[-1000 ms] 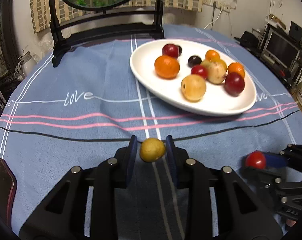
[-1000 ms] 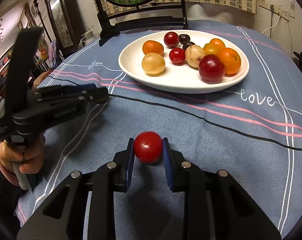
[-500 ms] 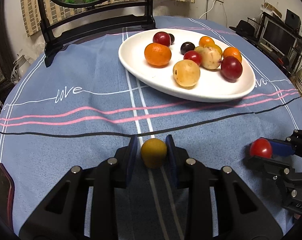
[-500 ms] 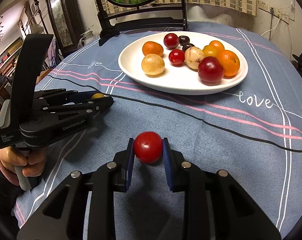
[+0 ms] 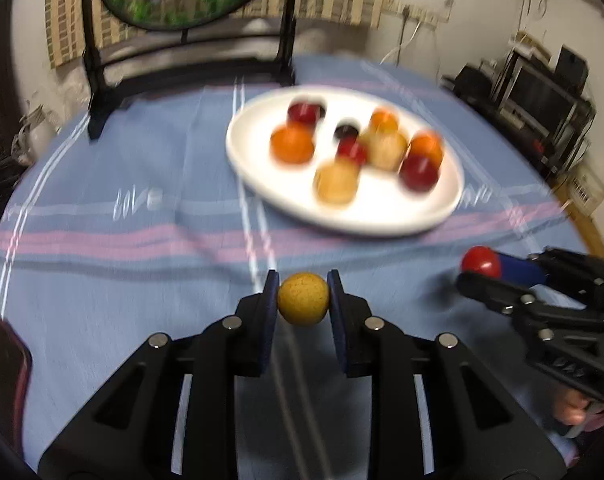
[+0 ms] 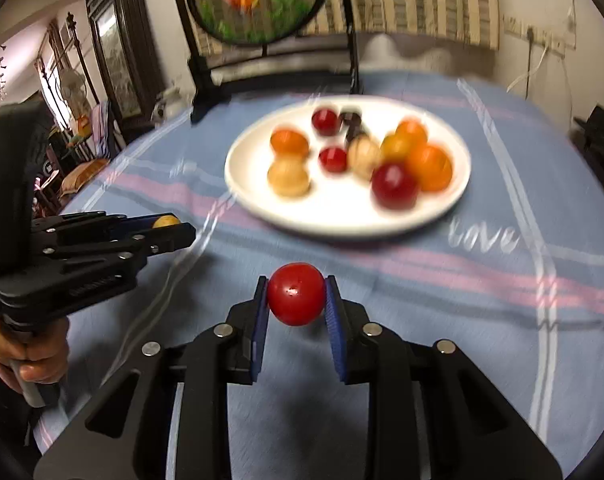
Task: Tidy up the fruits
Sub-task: 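Carry both fruits onto the white plate and open both tools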
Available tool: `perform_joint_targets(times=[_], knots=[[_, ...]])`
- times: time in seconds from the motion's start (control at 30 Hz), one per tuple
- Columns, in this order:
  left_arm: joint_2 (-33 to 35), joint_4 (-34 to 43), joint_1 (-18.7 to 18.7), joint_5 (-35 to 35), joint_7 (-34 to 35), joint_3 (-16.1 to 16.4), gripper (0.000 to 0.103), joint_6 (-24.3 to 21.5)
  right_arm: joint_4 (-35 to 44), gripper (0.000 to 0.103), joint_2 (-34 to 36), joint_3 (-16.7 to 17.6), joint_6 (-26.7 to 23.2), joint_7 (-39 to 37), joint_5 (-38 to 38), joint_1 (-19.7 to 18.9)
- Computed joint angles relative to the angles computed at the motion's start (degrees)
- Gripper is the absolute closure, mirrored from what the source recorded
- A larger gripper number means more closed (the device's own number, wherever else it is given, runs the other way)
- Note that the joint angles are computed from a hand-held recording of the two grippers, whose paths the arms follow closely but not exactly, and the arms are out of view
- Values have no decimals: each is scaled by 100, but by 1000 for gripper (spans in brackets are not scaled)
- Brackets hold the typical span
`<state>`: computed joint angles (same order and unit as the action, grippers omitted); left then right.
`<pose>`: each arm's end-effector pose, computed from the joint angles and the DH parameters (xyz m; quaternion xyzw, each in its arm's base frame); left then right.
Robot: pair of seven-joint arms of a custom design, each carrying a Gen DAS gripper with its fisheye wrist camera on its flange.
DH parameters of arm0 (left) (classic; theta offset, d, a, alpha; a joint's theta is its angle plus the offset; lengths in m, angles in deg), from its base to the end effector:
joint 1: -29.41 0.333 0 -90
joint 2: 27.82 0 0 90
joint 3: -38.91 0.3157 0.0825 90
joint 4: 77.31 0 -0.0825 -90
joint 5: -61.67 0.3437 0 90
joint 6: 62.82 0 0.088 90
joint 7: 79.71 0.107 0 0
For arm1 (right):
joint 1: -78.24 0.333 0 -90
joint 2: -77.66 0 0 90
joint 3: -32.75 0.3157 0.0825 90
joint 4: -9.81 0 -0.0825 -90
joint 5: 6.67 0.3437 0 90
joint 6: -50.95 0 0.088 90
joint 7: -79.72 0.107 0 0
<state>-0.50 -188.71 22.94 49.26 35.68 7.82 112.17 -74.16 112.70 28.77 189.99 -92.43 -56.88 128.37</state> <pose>0.5402 -0.3414 0.3697 -0.3715 0.8559 -0.3481 0.0902 0.4856 0.5170 0.3812 -0.5501 0.7439 -0.2385 0.2952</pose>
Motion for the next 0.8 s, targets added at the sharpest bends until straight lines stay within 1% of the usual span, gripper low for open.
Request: perform_joint_targets(times=[0.07,0.1,0.17,0.23,0.27,0.3,0.37,0.47,0.53,0.63,0.67,0.7,0.73,0.77,0.8], knots=[[126,450,7,-29,36,-134,78,-152,76,76,-72,-100,-221,-58,-96,-1],[174,624,-108,-4,3,-61,78,-163,132,76,-83,-121,-299,-113,-132,-38],[316,1075,-499,151,-173,254,78,-219,264,76,-65,-150,-341,-229,-154,-189],[654,1807,-945,352,-448,628,78,-531,399,76,-2,-167,-278,-335,-102,-380],[839,2168,-1212,490,-647,890,78,-662,501,76,60,-193,-308,-394,-57,-459],[1004,2473,-1380,604,-798,1073,78,-793,591,76,121,-212,-338,-449,-15,-513],[1373,3111,-1662,810,-1111,1371,78,-1108,687,76,230,-205,-209,-617,181,-721],[1904,3983,-1917,1056,-1468,1620,78,-1565,787,76,375,-215,-54,-838,509,-945],[2260,4557,-2011,1176,-1583,1679,78,-1874,856,76,467,-267,-2,-978,652,-1006],[2551,5038,-2108,1318,-1698,1753,78,-2126,934,75,573,-338,119,-1132,793,-1046],[2595,5121,-2167,1384,-1807,1843,76,-2178,936,75,588,-353,172,-1173,840,-1057],[2585,5112,-2199,1440,-1911,1906,58,-2165,919,74,587,-352,216,-1229,904,-1074],[2550,5035,-2211,1493,-1999,1952,29,-2062,924,68,582,-358,177,-1265,966,-1055],[2414,4777,-2229,1570,-2137,2040,22,-1800,896,60,550,-375,123,-1265,1007,-1019],[2171,4336,-2258,1684,-2313,2172,18,-1419,853,44,499,-408,70,-1217,1008,-962]])
